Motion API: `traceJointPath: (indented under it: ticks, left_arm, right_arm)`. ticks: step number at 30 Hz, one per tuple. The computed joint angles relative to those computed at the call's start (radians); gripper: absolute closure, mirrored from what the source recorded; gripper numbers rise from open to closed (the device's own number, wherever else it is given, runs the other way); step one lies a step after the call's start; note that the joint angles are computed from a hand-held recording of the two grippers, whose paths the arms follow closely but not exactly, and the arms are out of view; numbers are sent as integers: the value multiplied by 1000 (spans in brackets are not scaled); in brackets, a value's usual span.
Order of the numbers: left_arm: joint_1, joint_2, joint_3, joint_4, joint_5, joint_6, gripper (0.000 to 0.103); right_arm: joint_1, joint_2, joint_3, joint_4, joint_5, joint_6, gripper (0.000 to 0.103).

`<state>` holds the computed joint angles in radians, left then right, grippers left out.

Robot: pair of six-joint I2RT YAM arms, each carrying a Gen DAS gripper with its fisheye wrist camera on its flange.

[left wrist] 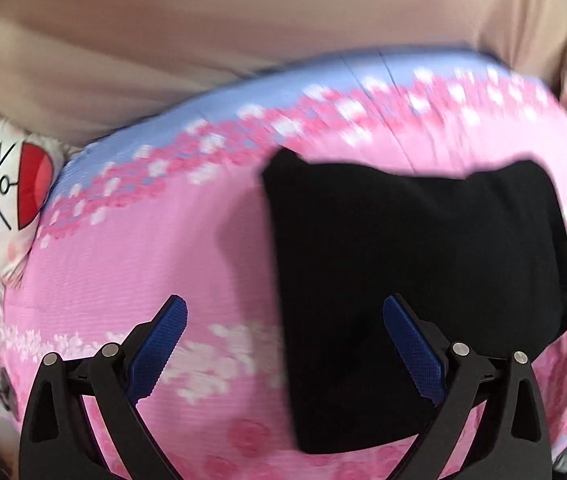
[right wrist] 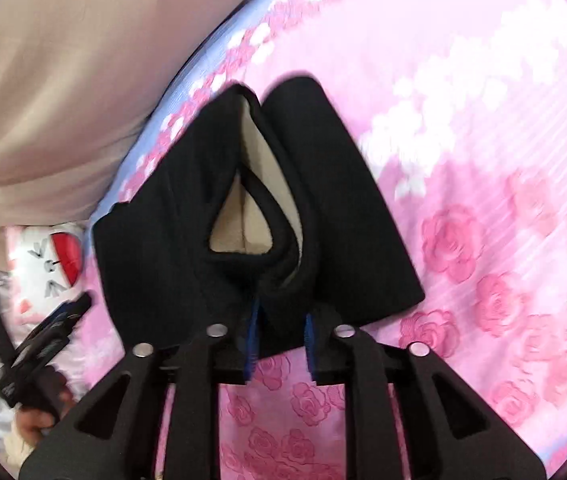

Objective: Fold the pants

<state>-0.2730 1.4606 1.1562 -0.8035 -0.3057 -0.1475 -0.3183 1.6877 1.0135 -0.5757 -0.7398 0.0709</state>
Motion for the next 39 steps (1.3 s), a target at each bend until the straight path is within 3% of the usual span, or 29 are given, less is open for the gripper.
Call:
traceJointPath:
  ticks: [3, 5, 7, 11, 15, 19, 20, 21, 23, 26, 27, 29, 31, 33, 34, 35, 37, 39]
  left_arm:
    - [-59, 30, 20, -22, -37, -51, 5]
    - [-57, 14, 12, -33, -48, -61, 5]
    - [-35, -9, -8, -34, -52, -64, 5]
    - [0, -37, -31, -53, -49, -90, 5]
    - [11, -55, -45, -78, -57, -105, 5]
    - [17, -100, -69, -91, -79, -99, 5]
    - [24, -102, -71, -94, -82, -99, 5]
    - [34, -107, -72, -98, -80, -98, 5]
    - [61, -125, -82, -99, -69, -98, 5]
    - [83, -114, -108, -85, -59, -97, 5]
    - [80, -100, -113, -82, -61, -100, 5]
    - [63, -85, -116, -79, -82, -99, 6]
    - [52, -89, -115, -70, -100, -75, 5]
    - [55, -95, -109, -65, -97, -71, 5]
    - [57, -98, -104, -58, -92, -75, 5]
    - [54, -98, -100, -49, -88, -77, 6]
    - [40, -80, -90, -29, -70, -66, 5]
    - [9, -20, -76, -34, -97, -55, 5]
  right_arm:
    - [-39, -16, 81, -122, 19, -93, 64]
    - [-67, -72, 90, -116, 67, -126, 32]
    - [-86, -117, 121, -116, 90, -164, 26]
    - [11, -4, 295, -176, 111, -187, 26]
    - [108, 159, 377, -161, 129, -182, 27]
    - [165, 151, 326, -93, 190, -174, 82]
    - [120, 122, 323, -103, 117, -159, 93]
    - [76, 101, 320, -107, 43, -146, 95]
    - [9, 39, 289, -101, 1, -121, 95]
    - [-17, 87, 253, -94, 115, -172, 93]
    - [-17, 132, 248, -92, 139, -189, 86]
    - [-22, 142, 254, -103, 171, -162, 53]
    - [-46, 47, 235, -52, 201, -92, 53]
    - [-67, -23, 231, -32, 179, -78, 59]
    - [-59, -18, 276, -76, 149, -107, 70]
    - [-40, -7, 318, -122, 132, -142, 73]
    - [68, 55, 429, -249, 93, -227, 75]
    - [211, 109, 495, -285, 112, -253, 75]
